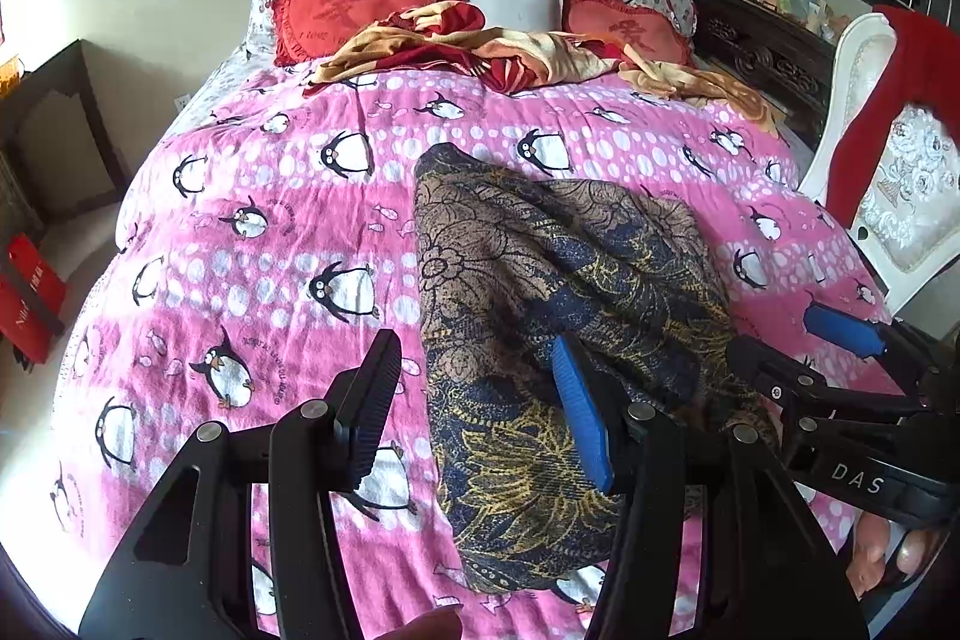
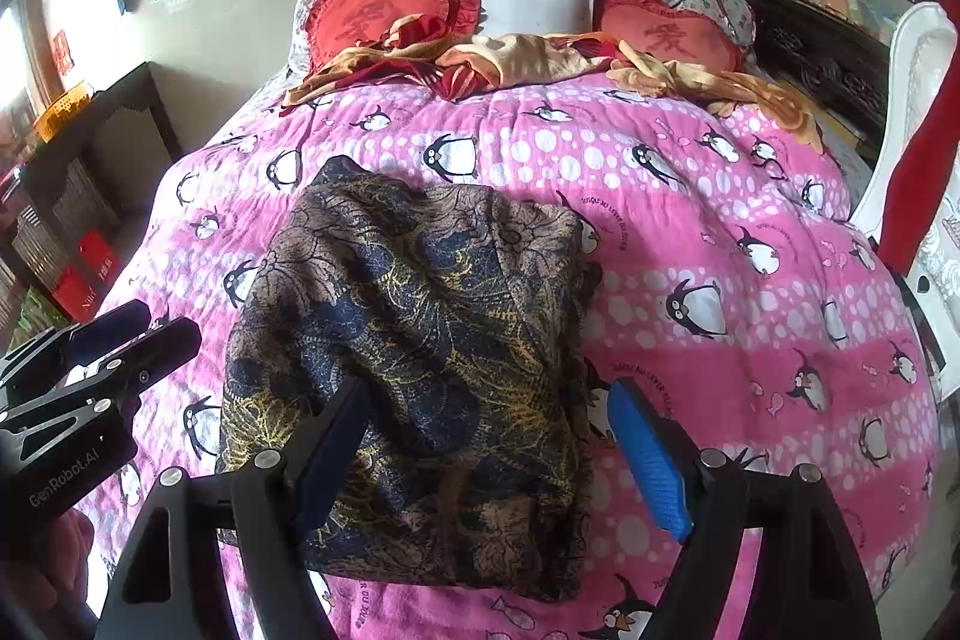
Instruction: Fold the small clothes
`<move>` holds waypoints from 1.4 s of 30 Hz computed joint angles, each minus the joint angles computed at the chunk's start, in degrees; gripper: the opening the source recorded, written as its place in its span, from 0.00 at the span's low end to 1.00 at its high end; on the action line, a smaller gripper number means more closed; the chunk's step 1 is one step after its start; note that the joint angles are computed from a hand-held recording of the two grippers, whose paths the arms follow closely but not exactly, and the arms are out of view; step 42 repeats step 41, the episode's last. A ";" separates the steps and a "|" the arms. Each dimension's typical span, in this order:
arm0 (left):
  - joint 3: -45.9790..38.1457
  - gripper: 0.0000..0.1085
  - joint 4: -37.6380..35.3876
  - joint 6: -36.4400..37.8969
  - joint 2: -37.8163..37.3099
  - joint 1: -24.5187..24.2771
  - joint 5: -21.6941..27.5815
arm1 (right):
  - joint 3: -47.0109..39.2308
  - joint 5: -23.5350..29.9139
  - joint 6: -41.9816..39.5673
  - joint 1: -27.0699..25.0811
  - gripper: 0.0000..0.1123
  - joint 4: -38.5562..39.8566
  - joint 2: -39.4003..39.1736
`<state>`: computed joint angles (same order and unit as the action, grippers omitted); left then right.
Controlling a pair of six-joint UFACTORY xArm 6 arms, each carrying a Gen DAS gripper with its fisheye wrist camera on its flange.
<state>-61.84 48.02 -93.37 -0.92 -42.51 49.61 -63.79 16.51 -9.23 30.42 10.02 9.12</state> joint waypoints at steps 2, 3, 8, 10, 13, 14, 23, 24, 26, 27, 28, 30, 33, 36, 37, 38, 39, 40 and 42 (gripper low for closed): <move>-0.09 0.48 -0.13 -0.04 0.17 0.10 -0.14 | 0.01 -0.07 -0.68 0.01 0.71 0.92 0.06; -0.19 0.48 -0.30 0.08 0.33 0.19 -0.19 | -0.12 0.05 -0.82 0.00 0.71 1.09 0.17; -0.41 0.48 -0.84 0.39 0.85 0.42 -0.41 | -0.69 0.57 -0.67 0.03 0.71 0.95 0.79; -0.31 0.48 -0.94 0.19 0.88 0.47 -0.53 | -0.96 0.82 -0.86 0.12 0.71 1.33 1.04; -0.20 0.48 -0.89 0.05 0.89 0.54 -0.56 | -1.03 0.88 -0.84 0.28 0.71 1.03 1.20; -0.16 0.48 -0.91 0.06 0.91 0.60 -0.60 | -1.09 0.91 -0.70 0.35 0.71 0.84 1.27; 0.15 0.48 -1.01 -0.16 1.07 0.87 -0.98 | -2.00 1.69 -0.80 0.48 0.71 0.89 2.26; 0.22 0.48 -0.99 -0.16 1.08 0.94 -1.01 | -2.08 1.79 -0.78 0.50 0.71 0.87 2.36; 0.40 0.48 -1.03 -0.15 1.11 1.19 -1.24 | -2.35 1.98 -0.69 0.54 0.71 0.69 2.67; 0.44 0.48 -1.03 -0.19 1.14 1.26 -1.30 | -2.47 2.01 -0.59 0.56 0.71 0.61 2.81; 0.61 0.48 -1.03 -0.21 1.08 1.37 -1.39 | -2.62 2.08 -0.58 0.58 0.71 0.67 2.96; 0.66 0.48 -1.08 -0.20 1.16 1.53 -1.45 | -2.98 2.34 -0.64 0.59 0.71 0.81 3.25; 0.43 0.48 -1.26 -0.28 1.47 1.60 -1.45 | -3.49 2.68 -0.81 0.62 0.71 1.04 3.72; 0.59 0.48 -1.29 -0.49 1.61 1.77 -1.86 | -3.90 2.99 -0.97 0.73 0.71 1.11 4.18; 0.87 0.48 -0.50 -1.02 1.50 1.77 -1.92 | -4.06 3.06 -1.22 0.78 0.71 1.25 4.40; 0.70 0.48 -0.14 -1.15 1.62 1.74 -1.62 | -4.22 3.10 -1.40 0.82 0.71 1.34 4.56; 0.95 0.48 0.22 -1.35 1.50 1.90 -1.72 | -4.37 2.98 -1.77 0.80 0.71 1.61 4.77; 1.14 0.48 0.22 -1.39 1.39 2.08 -1.75 | -4.57 2.89 -2.28 0.71 0.71 2.03 4.99; 1.61 0.48 0.12 -1.47 1.06 2.40 -1.80 | -5.00 2.86 -3.49 0.31 0.71 3.09 5.39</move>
